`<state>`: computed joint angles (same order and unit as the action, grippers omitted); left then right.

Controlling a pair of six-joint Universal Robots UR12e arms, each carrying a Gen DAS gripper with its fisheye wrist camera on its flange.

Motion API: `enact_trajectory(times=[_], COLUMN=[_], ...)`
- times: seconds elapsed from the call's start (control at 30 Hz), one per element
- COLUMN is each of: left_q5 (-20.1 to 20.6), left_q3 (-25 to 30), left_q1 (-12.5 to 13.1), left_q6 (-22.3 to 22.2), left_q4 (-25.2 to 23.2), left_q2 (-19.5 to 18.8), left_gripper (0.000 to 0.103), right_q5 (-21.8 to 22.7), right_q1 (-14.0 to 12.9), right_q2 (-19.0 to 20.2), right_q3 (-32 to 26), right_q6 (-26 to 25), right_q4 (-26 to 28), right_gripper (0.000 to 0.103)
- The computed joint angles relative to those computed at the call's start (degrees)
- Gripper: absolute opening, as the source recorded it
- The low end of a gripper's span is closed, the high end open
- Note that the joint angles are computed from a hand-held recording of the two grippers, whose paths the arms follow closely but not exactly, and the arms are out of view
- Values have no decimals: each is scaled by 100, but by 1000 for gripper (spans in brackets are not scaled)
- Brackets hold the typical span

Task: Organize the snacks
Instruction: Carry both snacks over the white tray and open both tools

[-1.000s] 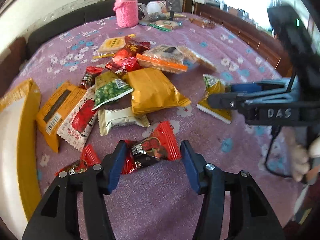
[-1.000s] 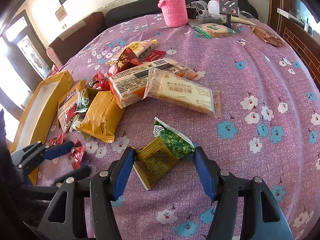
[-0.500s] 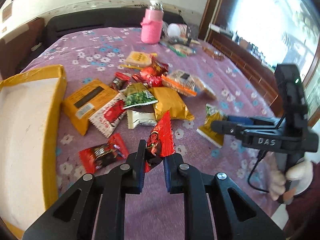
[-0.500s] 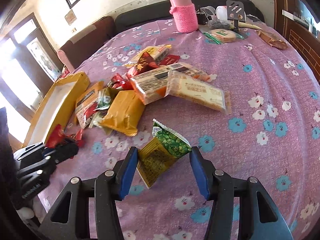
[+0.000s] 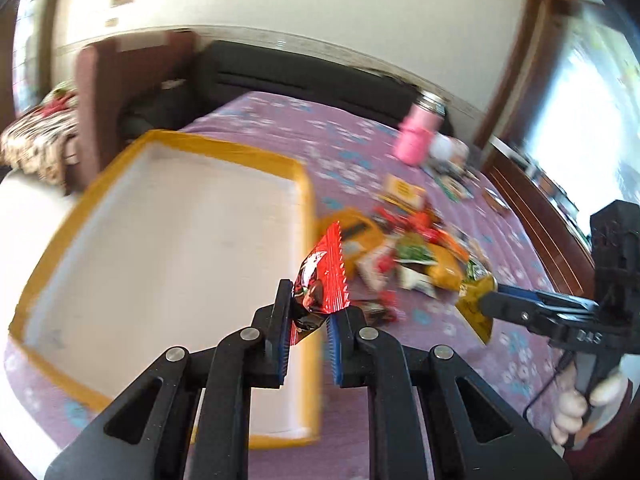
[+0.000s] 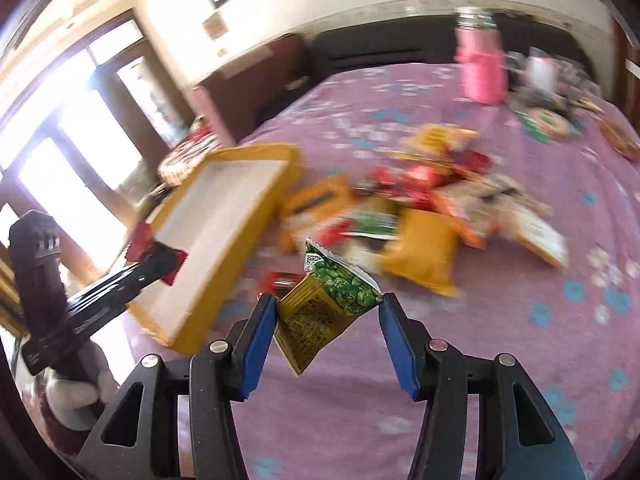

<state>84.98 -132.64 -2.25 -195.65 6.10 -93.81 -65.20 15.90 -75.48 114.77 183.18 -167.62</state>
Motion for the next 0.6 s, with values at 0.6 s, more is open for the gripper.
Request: enact_trajectory(times=[0.6], left_q5=[686], left_q3=[-403], left_q1=[662], left_q6=[-454], left_q4=[-21], left_q2=[82], left_gripper=[14], right_q5=[-166], right_q1=[1303], right_q2=[1009], right_q3=[-1372], right_q6=[-844], right_q4=[917], right_gripper=[54])
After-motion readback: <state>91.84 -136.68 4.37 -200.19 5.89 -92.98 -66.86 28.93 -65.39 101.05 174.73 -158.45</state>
